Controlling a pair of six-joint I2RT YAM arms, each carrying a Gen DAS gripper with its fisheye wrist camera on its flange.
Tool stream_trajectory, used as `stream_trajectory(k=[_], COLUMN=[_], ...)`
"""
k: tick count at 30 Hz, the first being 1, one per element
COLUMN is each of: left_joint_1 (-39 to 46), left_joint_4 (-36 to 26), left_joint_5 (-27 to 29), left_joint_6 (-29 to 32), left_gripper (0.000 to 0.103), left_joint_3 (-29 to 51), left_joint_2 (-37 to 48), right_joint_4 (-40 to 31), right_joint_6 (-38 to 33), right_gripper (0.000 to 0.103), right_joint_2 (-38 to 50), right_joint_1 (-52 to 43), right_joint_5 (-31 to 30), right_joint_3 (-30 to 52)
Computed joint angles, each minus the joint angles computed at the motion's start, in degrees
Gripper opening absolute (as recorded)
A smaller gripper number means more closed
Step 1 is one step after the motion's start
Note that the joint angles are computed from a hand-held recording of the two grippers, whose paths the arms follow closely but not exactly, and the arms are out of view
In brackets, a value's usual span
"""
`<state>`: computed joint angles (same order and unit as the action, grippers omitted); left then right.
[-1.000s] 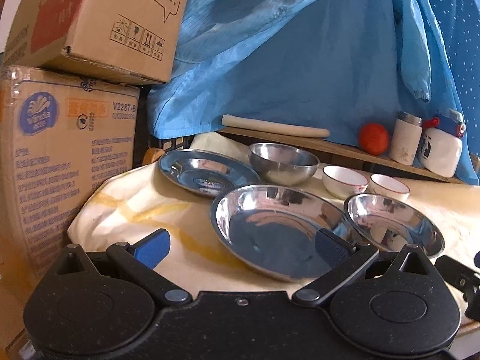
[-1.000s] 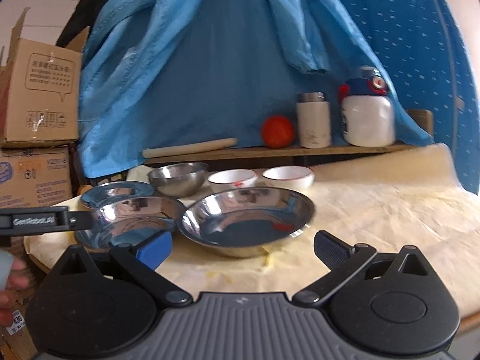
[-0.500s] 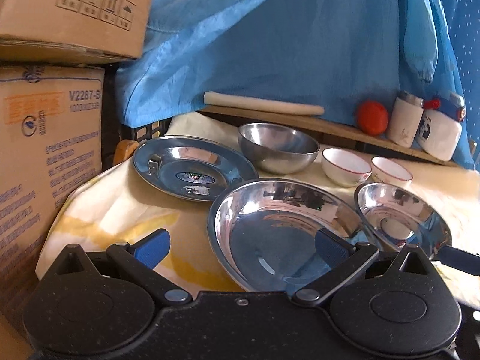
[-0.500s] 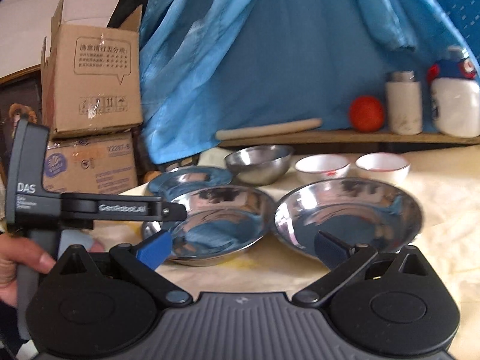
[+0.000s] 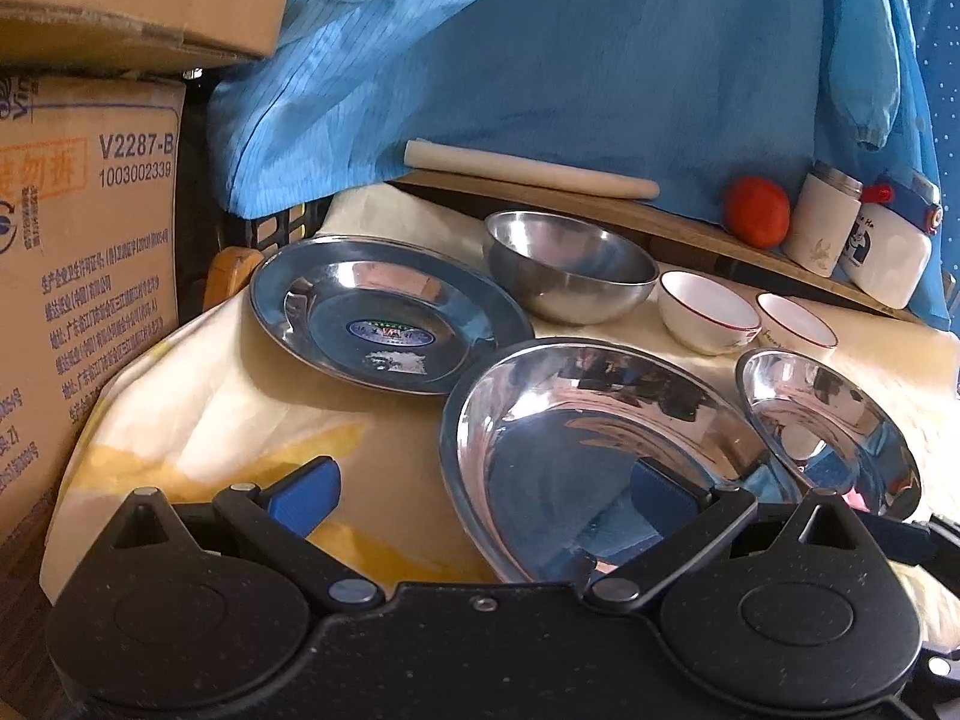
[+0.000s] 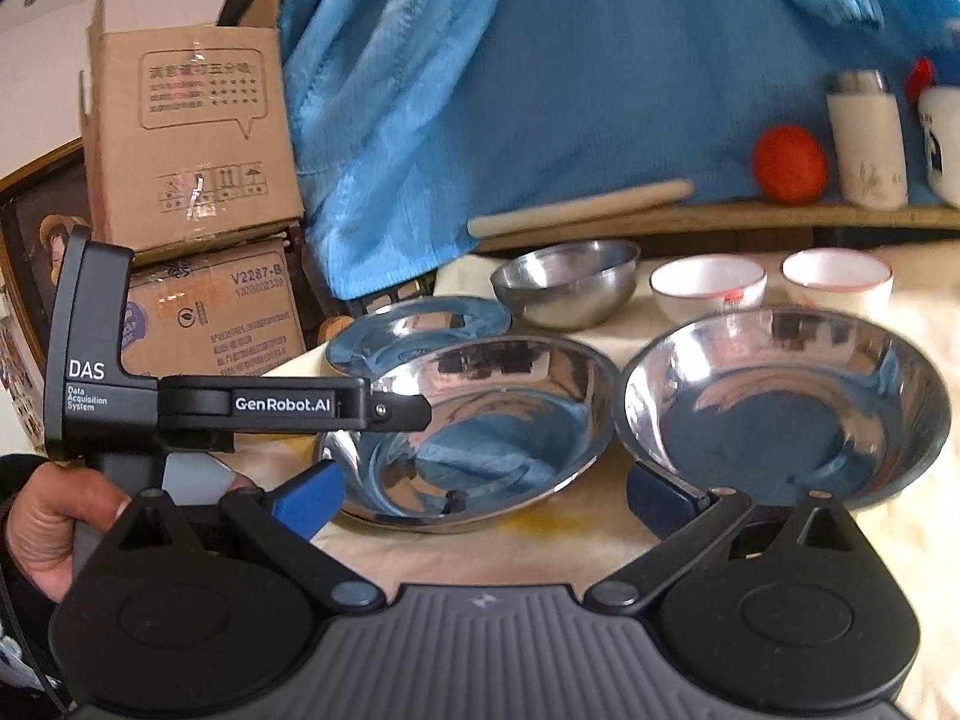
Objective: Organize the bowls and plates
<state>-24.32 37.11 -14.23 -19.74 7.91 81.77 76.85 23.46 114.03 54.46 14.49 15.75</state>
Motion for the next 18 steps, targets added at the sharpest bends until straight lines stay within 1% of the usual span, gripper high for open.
stream_trajectory(k=[5, 7, 9, 12, 14, 16, 18], left_joint_1=[0.94, 1.18, 1.55, 2.22, 2.97, 2.98, 3.31], left_joint_4=[0.6, 0.94, 1.54, 2.79, 3.05, 2.02, 1.33], left_joint_5=[1.13, 1.39, 1.73, 2.87, 4.0, 3.79, 4.18], left_joint_6=[1.39, 2.1, 2.41, 2.34, 2.11, 1.8, 1.52], left_gripper=[0.102, 0.102, 0.102, 0.101, 0.095, 0.088, 0.078], left_joint_3=[0.64, 0.59, 0.31, -0.48, -0.92, -1.16, -1.4], left_joint_2=[1.52, 1.66, 1.69, 1.55, 1.04, -0.08, -1.07], right_joint_4=[-1.3, -0.46, 0.49, 1.12, 1.16, 1.35, 0.99], right_joint_6=[3.22, 4.67, 5.09, 5.8, 6.37, 7.51, 8.7], right_gripper=[0.102, 0.102, 0.101, 0.094, 0.089, 0.084, 0.079], right_joint_2=[0.64, 1.37, 1.93, 2.46, 2.87, 3.53, 3.85], right_joint_1=[-1.77, -2.51, -2.65, -2.51, -2.42, -2.74, -2.96], right_joint_5=[-2.21, -3.04, -2.92, -2.31, -2.0, -2.82, -2.95], right_joint_3=[1.08, 1.25, 1.36, 1.82, 2.3, 2.68, 2.95])
